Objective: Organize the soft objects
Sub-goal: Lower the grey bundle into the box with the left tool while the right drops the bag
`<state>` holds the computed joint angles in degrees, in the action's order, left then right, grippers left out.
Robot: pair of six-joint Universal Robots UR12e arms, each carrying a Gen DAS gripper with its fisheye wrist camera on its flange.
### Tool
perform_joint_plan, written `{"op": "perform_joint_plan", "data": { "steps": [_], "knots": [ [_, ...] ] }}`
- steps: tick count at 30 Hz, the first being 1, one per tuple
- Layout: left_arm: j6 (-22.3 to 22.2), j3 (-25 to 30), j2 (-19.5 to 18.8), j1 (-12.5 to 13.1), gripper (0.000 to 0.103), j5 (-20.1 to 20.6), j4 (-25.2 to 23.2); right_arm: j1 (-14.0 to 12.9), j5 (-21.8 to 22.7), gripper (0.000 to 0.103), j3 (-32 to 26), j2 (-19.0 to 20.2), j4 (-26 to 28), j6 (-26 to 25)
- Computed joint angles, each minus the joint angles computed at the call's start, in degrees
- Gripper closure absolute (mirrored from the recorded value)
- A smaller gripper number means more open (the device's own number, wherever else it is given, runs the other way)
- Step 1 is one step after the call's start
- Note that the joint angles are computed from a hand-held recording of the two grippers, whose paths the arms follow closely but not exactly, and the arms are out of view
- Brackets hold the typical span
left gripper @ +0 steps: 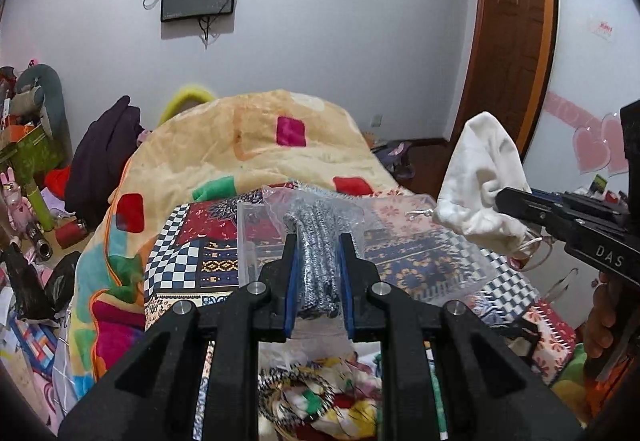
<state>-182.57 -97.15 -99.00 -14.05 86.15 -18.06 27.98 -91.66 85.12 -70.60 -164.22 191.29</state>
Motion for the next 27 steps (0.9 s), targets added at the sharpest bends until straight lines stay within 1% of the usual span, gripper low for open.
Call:
{"op": "perform_joint_plan", "data": {
  "steps": [5, 11, 14, 18, 20, 21, 22, 23, 24, 25, 27],
  "knots": [
    [0.97, 2.21, -2.08, -0.23, 0.085, 1.14, -4.35, -0.32, 0.26, 0.091, -2.62, 1.94, 5.12, -0.74],
    [1.86, 4.67, -4.26, -0.25, 0.085, 0.74, -10.52, -0.8, 1.45, 0.091, -5.2, 3.81, 12.7, -0.97],
    [2.7, 5.45, -5.02, -0.45, 0.085, 1.0, -12.82, -0.92, 2.07, 0.091, -6.29, 4.5, 16.35, -1.39],
    [3.17, 5.98, -5.68, -0.85, 0.085, 1.48, -14.2, -0.78, 2.78, 0.09, -7.66, 5.1, 20.57, -2.66],
    [3.49, 6.08, -5.88, -1.1, 0.085, 2.17, -14.29, -0.54, 2.53, 0.087, -7.94, 5.21, 21.68, -3.37],
    [3.69, 6.09, -5.92, -1.22, 0.084, 2.49, -14.34, -0.41, 2.21, 0.087, -8.02, 5.24, 22.11, -3.73],
    [3.85, 6.05, -5.91, -1.32, 0.082, 2.68, -14.37, -0.33, 1.89, 0.087, -8.11, 5.3, 22.19, -4.0],
    [3.91, 5.96, -5.89, -1.39, 0.078, 2.78, -14.07, -0.22, 1.43, 0.087, -8.1, 5.26, 22.3, -4.26],
    [3.9, 5.83, -5.8, -1.46, 0.071, 3.01, -13.78, -0.22, 1.49, 0.086, -7.95, 5.14, 22.15, -4.51],
    [3.87, 5.68, -5.7, -1.55, 0.067, 3.33, -13.3, -0.21, 1.49, 0.084, -8.09, 5.24, 22.09, -4.57],
    [3.91, 5.06, -5.33, -1.72, 0.05, 3.99, -11.48, -0.17, 1.3, 0.079, -7.79, 4.97, 21.5, -4.61]
  ]
}}
